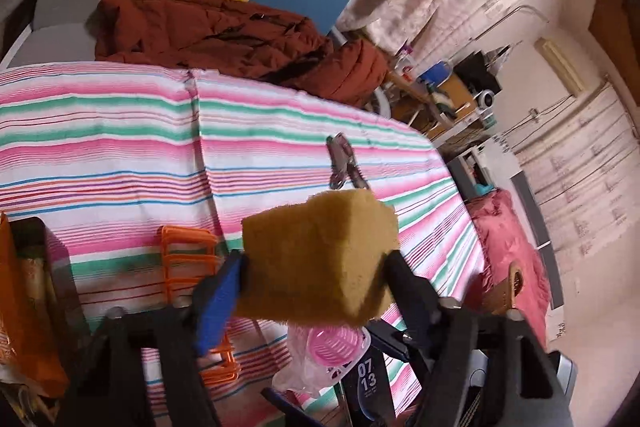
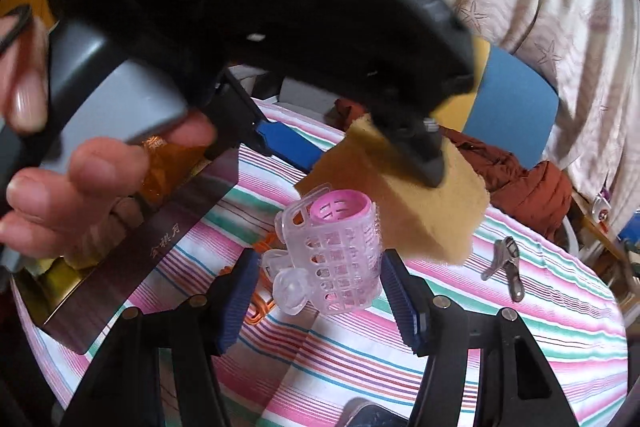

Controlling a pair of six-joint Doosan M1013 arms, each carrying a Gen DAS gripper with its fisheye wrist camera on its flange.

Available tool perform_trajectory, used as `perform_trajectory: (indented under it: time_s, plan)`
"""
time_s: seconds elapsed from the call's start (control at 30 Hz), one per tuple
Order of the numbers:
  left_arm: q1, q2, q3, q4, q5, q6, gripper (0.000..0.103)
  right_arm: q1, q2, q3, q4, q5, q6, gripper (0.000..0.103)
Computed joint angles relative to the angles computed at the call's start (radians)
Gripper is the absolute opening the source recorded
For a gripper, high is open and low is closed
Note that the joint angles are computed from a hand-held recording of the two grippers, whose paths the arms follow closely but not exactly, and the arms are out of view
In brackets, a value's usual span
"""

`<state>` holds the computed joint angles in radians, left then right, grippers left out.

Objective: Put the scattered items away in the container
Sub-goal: 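Carry the pink roller and yellow sponge toward the gold tray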

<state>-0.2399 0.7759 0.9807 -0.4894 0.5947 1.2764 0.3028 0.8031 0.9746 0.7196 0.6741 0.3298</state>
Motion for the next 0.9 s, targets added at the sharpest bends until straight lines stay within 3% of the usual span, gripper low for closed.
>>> perform_trajectory:
  time_s: [0.1,0.23,0.5,0.7,0.9]
  plan:
    - [0.003,-0.006,0.015,-0.025,-0.015,0.021,0.057,-0.004,0.0,0.002,0.007,0.013,0.021,0.063]
    - [-0.002,-0.038,0.064,0.139,-0.103,-0.136,0.054,-0.002,0.009,-0.019,-0.043,0.032,0.114,0.062]
    - [0.013,-0.079,0.146,0.134,-0.185,-0.172,0.054,-0.035,0.03,-0.057,0.031,0.116,0.291,0.062]
    - [-0.016,-0.103,0.174,0.42,-0.186,-0.349,0.054,-0.034,0.018,-0.046,0.023,0.053,0.358,0.062]
    - [-0.041,-0.133,0.217,0.627,-0.187,-0.468,0.054,-0.031,-0.016,-0.001,-0.002,-0.027,0.374,0.062]
